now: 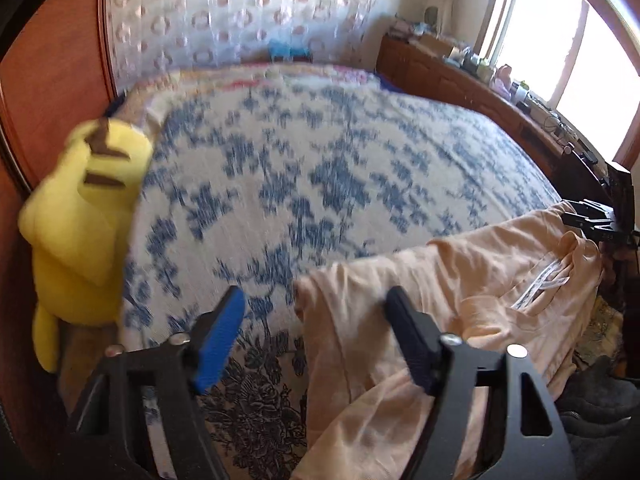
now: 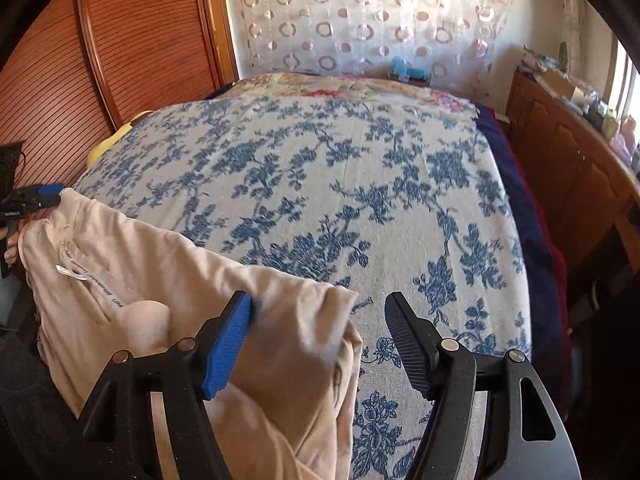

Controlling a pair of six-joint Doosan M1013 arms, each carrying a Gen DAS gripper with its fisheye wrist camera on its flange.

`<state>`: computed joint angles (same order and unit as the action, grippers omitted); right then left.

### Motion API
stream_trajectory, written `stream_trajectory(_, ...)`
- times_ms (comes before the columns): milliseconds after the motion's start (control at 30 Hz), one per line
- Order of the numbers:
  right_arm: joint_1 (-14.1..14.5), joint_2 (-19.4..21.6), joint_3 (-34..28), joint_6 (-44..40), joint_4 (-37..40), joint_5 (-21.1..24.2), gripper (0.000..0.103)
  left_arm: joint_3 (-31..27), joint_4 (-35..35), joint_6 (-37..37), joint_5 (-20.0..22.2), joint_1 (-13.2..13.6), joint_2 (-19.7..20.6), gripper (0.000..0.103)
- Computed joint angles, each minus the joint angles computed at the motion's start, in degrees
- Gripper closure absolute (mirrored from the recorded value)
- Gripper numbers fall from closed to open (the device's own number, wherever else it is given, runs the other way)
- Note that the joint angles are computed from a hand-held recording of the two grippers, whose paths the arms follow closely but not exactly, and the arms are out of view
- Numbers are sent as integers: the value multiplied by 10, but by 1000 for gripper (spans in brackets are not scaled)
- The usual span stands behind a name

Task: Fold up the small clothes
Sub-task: 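Lift the hem with both grippers toward the collar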

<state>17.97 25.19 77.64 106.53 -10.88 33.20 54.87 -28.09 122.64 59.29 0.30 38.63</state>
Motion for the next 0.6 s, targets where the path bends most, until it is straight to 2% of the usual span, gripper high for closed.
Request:
stream_trajectory(67,-5,2,-2,-18,30,1,32,-2,-1,-6,11,1,4,41)
stream_trajectory(133,-9,8,-8,-33,56,2,32,9,-6,0,2,0,-1,42)
stream_trajectory(167,-12,10,-10,-43,71,3,32,12,-5,1,-1,-1,-3,48)
stream_trajectory(200,-12,13,-10,-42,72,0,34,13,-10,7,2,-1,-4,62)
stream_trajectory(233,-12,13,-10,-41,71,-4,37,13,-25,23,15,-1,-4,70)
stream_trajectory(267,-12,13,-9,-47,75,-6,48,19,-28,32,13,-2,-8,78)
stream_trajectory(300,-13,13,-8,-67,95,-9,69,25,-29,38,7,-3,-12,86)
stream_trajectory(367,-14,12,-6,-113,142,-9,88,47,-41,55,-13,-5,-27,88)
stream_trajectory(400,-11,10,-1,-114,135,-15,91,56,-47,61,-25,-6,-35,89)
stream_trajectory(500,-10,-10,23,-155,177,-45,93,107,-84,97,-95,-7,-76,90)
stream_trajectory(600,-2,-47,60,-135,155,-111,93,148,-133,156,-145,-7,-119,90)
